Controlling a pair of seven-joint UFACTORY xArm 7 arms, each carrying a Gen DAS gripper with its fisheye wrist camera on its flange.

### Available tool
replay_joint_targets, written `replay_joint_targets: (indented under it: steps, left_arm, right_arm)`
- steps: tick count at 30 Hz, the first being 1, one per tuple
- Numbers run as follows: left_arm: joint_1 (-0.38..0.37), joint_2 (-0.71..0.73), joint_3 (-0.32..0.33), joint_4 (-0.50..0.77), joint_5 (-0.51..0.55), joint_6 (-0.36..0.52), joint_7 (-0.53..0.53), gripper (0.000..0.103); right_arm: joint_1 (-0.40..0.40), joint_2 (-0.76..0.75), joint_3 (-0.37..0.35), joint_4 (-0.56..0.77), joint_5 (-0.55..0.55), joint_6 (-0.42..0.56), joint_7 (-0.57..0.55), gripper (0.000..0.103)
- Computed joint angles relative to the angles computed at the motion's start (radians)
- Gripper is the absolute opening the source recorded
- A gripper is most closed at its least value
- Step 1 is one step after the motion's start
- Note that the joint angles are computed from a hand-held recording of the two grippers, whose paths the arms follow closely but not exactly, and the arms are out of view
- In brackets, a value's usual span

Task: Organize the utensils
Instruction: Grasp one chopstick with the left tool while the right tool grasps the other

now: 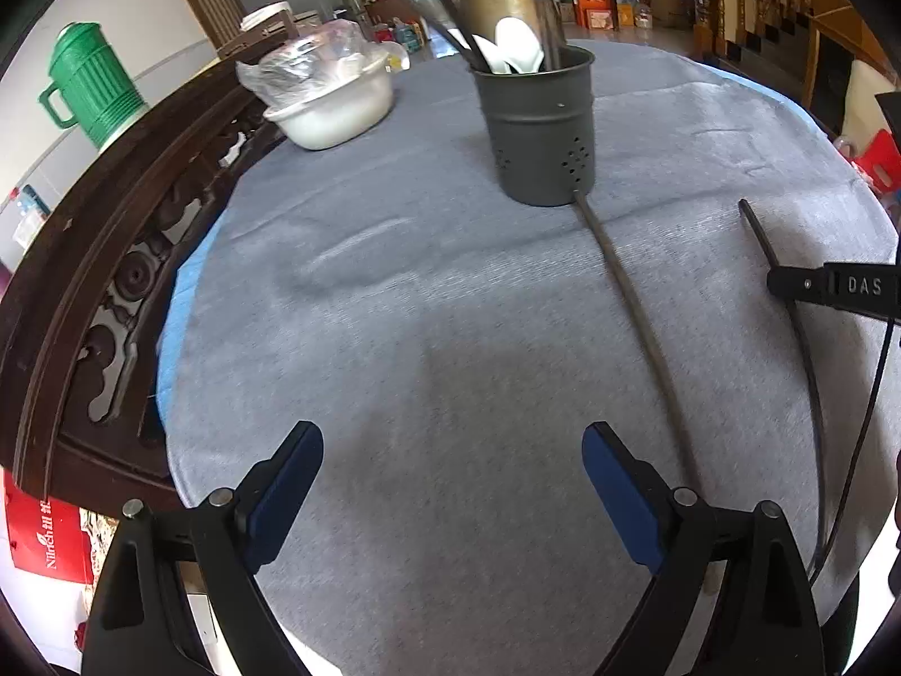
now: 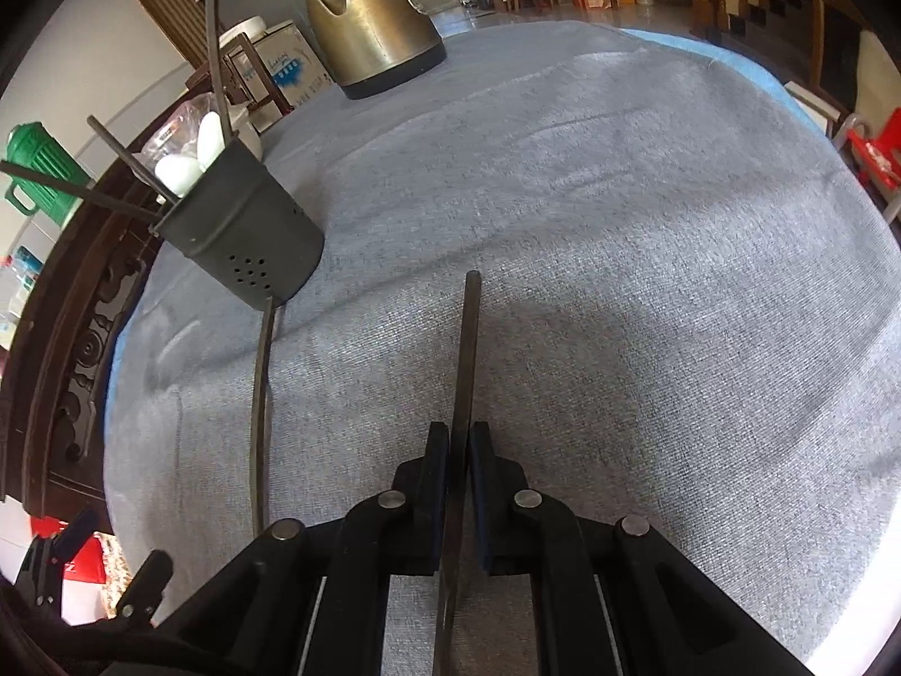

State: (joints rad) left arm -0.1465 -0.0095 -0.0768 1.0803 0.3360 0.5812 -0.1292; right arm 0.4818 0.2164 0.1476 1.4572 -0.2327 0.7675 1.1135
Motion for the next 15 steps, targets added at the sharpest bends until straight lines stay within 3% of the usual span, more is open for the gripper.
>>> replay_joint_targets:
  steps: [7,12,15]
  left_arm:
    - [-0.008,0.144,-0.008,0.194,-0.242,0.109,0.151,0.093]
    - [-0.015,0.256,-0.009,0.341,-0.322,0.189,0.167,0.093]
    - [-0.013,0.315,-0.015,0.421,-0.375,0.244,0.182,0.085]
  right_arm:
    - [-0.035,-0.055,0.011,-0.083,0.071,-0.071,-0.055,0.009]
    - [-0.044,-0.049,0.014,-0.077,0.096,-0.073,-0.08,0.009]
    - [-0.042,-0.029,0.013,-0.05,0.098,-0.057,-0.087,0.008]
